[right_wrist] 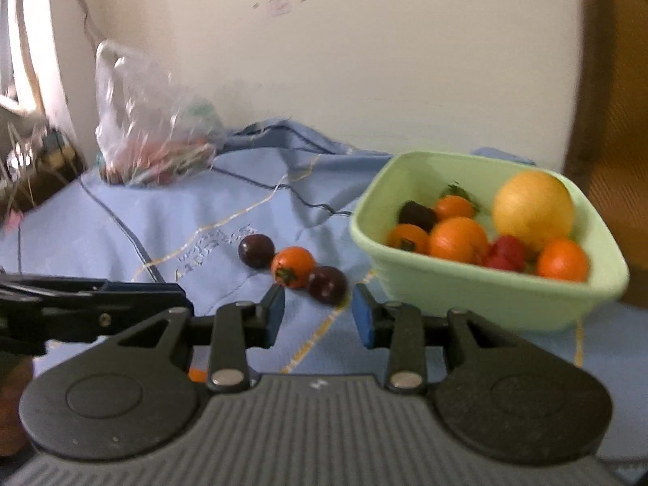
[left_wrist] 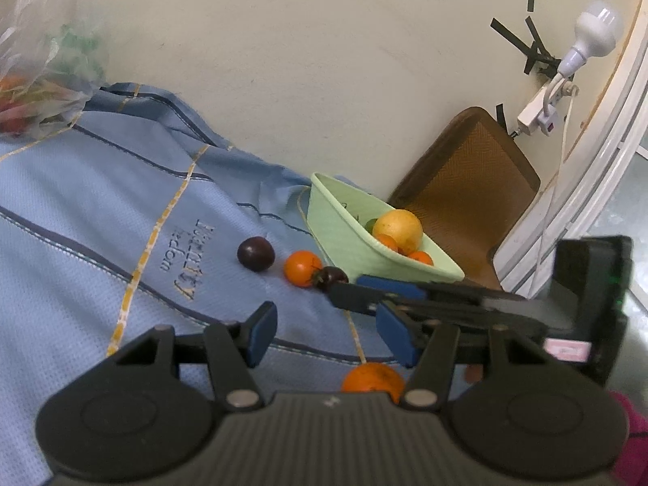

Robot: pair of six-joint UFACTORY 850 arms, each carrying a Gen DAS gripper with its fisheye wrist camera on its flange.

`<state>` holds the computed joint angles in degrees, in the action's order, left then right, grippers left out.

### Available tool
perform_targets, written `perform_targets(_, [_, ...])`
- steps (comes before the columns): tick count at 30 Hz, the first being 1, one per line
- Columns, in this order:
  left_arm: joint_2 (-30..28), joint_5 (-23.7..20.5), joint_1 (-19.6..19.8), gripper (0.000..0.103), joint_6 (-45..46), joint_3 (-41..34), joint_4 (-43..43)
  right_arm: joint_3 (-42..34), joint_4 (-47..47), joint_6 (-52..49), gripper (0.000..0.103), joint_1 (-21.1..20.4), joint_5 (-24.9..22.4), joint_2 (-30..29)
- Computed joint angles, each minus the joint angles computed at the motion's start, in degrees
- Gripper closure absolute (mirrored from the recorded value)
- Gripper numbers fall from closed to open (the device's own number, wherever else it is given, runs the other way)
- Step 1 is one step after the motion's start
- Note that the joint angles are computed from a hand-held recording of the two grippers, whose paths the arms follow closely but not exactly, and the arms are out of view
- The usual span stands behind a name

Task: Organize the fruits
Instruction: 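Grasp a mandarin with the left gripper while the right grasps a dark purple tomato, then release the mandarin into the basket with the left gripper while the right releases the dark tomato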

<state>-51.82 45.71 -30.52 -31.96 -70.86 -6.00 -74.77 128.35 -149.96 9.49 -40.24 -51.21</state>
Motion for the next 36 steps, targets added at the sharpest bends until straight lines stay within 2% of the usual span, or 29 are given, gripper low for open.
perform_targets(2, [0.0,-0.4,0.1,0.049,-0.7,0.0,-0.6,-1.2,0.8,-1.1,0.063,0.4,1.1,-0.7])
perform_targets(5, [-0.1,0.7,0.8,0.048,-4.6,0.2,2.9,-3.9,-0.7,0.9,0.064,0.5,4.0,-2.1])
perform_targets(7, [-0.1,0.7,0.8,0.048,-4.3,0.2,3.0,-4.8,-3.6,3.8,0.064,-0.1,3.0,-2.8])
perform_targets(9, [-0.1,0.5,0.6,0.048,-3.2,0.1,2.5,-4.6,-5.7,5.6,0.076,-0.6,1.7,-2.6])
perform_targets(13, [0.0,0.8,0.4,0.048,-1.8,0.2,3.2,-0.2,0.6,-1.5,0.076,-0.7,1.3,-0.1])
perform_targets(18, [0.0,0.9,0.0,0.047,0.5,0.1,3.2,5.9,3.6,-5.0,0.076,-3.2,-1.0,2.8])
perform_targets(23, [0.3,1.7,0.5,0.047,-1.4,0.7,4.9,9.6,4.5,-2.9,0.076,-5.4,-2.7,4.1])
perform_targets(29, [2.2,4.1,0.7,0.042,-4.5,3.2,10.2,11.0,9.2,-7.6,0.075,-4.4,-3.8,4.4])
perform_targets(33, [2.7,0.6,-1.3,0.039,0.5,2.8,9.6,10.1,6.5,-4.2,0.075,-5.1,-4.3,3.9])
perform_targets(36, [2.0,-6.2,-3.3,0.04,9.5,0.2,3.2,10.6,6.2,-4.3,0.075,-5.4,-5.2,4.0])
